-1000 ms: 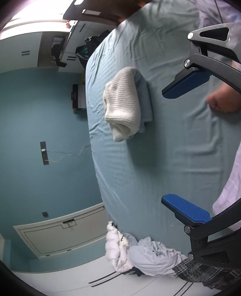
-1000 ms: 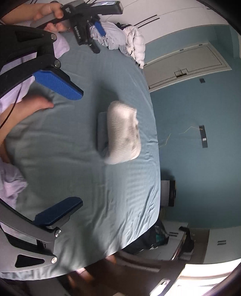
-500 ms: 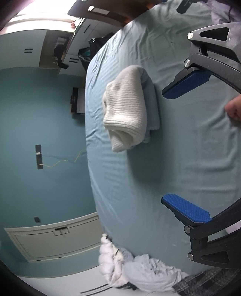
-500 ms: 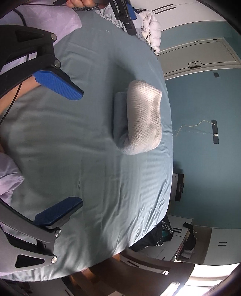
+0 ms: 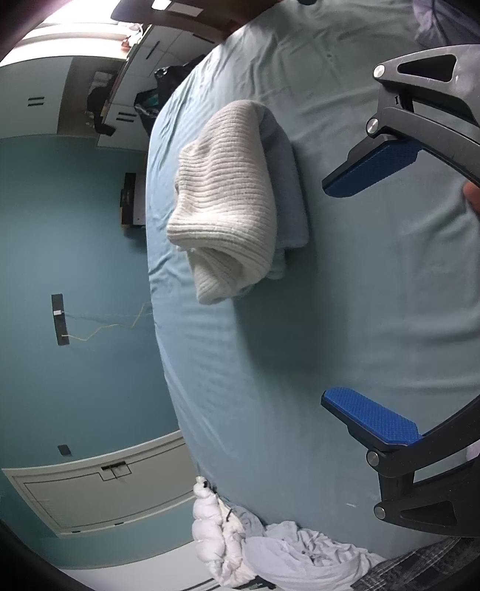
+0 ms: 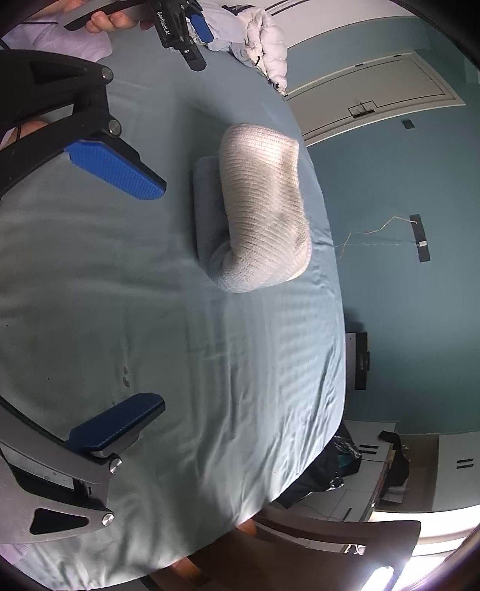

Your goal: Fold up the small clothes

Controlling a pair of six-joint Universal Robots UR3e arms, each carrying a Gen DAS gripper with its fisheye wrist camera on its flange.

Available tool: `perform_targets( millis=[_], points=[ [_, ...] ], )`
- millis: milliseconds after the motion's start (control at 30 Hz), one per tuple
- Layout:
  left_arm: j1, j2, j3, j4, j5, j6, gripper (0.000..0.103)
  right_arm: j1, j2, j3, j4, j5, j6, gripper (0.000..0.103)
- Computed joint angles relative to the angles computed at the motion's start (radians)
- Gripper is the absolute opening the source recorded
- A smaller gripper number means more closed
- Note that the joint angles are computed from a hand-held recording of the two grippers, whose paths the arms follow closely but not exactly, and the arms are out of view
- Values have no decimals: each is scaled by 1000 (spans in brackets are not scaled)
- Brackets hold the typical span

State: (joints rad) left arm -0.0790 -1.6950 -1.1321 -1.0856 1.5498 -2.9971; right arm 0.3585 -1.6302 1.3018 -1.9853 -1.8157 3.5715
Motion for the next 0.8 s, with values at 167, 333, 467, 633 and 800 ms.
perform_targets(
  millis=[167,333,467,633,800],
  points=[
    [5,8,-7,3,-3,-1,103,31,7,-21,13,-25,-4,102],
    [-4,8,-8,5,2,-9,103,48,13,-39,29,-40,1,102],
    [-14,7,-8,11,16,-14,103,36,5,-38,32,-25,6,102],
    [-8,12,-9,9,3,-19,103,28,3,-33,32,-15,15,102],
    [-8,7,0,-6,-1,-22,103,40,16,-40,35,-33,16,102]
  ],
)
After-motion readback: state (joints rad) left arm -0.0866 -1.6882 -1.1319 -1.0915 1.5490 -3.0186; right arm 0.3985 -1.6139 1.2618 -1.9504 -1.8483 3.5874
